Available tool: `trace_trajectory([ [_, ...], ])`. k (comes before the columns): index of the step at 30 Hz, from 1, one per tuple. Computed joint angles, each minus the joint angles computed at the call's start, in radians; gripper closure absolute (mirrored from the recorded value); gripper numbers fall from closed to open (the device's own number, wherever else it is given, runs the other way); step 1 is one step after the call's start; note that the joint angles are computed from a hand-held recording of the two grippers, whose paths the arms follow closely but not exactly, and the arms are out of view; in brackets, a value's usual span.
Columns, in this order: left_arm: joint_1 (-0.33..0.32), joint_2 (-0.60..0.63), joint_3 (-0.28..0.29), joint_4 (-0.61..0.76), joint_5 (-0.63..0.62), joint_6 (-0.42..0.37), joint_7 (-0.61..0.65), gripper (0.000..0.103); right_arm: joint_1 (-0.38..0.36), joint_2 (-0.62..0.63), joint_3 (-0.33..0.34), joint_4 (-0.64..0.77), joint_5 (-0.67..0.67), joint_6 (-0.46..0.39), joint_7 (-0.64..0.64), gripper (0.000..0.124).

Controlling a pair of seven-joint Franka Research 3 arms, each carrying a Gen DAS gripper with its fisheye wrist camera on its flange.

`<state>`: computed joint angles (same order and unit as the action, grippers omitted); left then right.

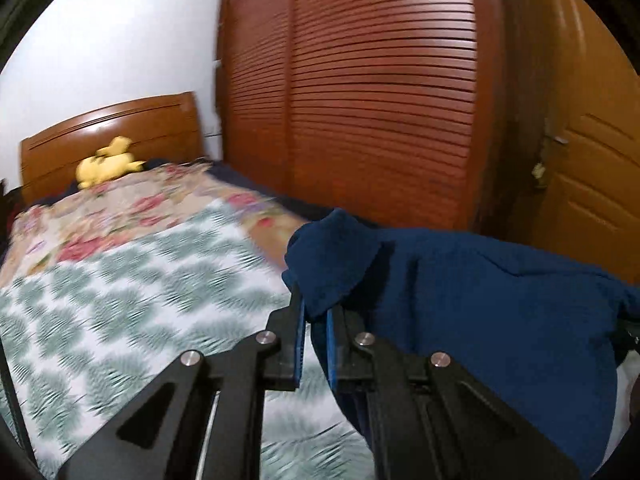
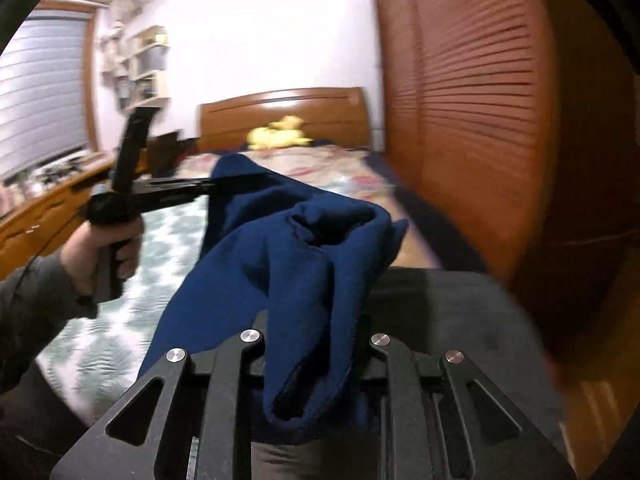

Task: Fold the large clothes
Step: 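Carry the jacket bundle with both tools onto the dark grey garment stack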

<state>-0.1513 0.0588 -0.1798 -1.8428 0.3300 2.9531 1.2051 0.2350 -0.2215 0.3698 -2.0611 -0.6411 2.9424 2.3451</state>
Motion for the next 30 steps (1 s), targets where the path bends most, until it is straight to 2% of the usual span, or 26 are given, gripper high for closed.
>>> trace_trajectory([
  [3, -0.035, 0.107, -0.032, 0.129, -0.012, -0.034, 0.028, 0.098, -0.043, -0.069, -0.020, -0.039, -0.005, -0.054, 0.009, 0.105],
  [5, -0.062, 0.153, -0.033, 0.177, 0.000, -0.043, 0.028, 0.097, -0.080, -0.102, -0.022, -0.070, -0.003, -0.072, 0.029, 0.105],
  [7, -0.105, 0.198, -0.018, 0.232, 0.041, -0.087, -0.003, 0.096, -0.096, -0.133, -0.035, -0.110, 0.034, -0.083, 0.031, 0.105],
  [10, -0.111, 0.245, -0.044, 0.282, -0.002, -0.164, 0.042, 0.094, -0.114, -0.159, -0.043, -0.159, 0.093, -0.127, 0.019, 0.101],
  [11, -0.120, 0.243, -0.040, 0.277, 0.008, -0.175, 0.045, 0.092, -0.134, -0.164, -0.027, -0.168, 0.093, -0.160, 0.034, 0.089],
  [12, -0.127, 0.224, -0.031, 0.246, 0.026, -0.161, 0.042, 0.090, -0.189, -0.180, 0.022, -0.173, 0.038, -0.204, 0.100, 0.073],
  [14, -0.126, 0.189, -0.033, 0.194, 0.028, -0.129, 0.039, 0.088, -0.261, -0.203, 0.088, -0.168, -0.074, -0.259, 0.219, 0.061],
  [15, -0.117, 0.172, -0.042, 0.173, 0.010, -0.125, 0.055, 0.086, -0.270, -0.204, 0.097, -0.164, -0.113, -0.264, 0.253, 0.059],
  [21, -0.087, 0.008, -0.068, -0.020, -0.085, -0.063, 0.141, 0.073, -0.230, -0.162, 0.105, -0.127, -0.254, -0.151, 0.323, 0.059],
  [23, -0.088, -0.052, -0.063, -0.086, -0.100, -0.041, 0.150, 0.071, -0.166, -0.125, 0.059, -0.117, -0.201, -0.130, 0.249, 0.059],
  [26, -0.101, -0.146, -0.049, -0.183, -0.179, -0.021, 0.210, 0.067, -0.096, -0.056, 0.020, -0.102, -0.128, -0.185, 0.175, 0.060],
  [30, -0.104, -0.264, -0.037, -0.285, -0.156, -0.025, 0.174, 0.066, -0.052, -0.036, -0.049, -0.159, -0.059, -0.137, 0.189, 0.060],
])
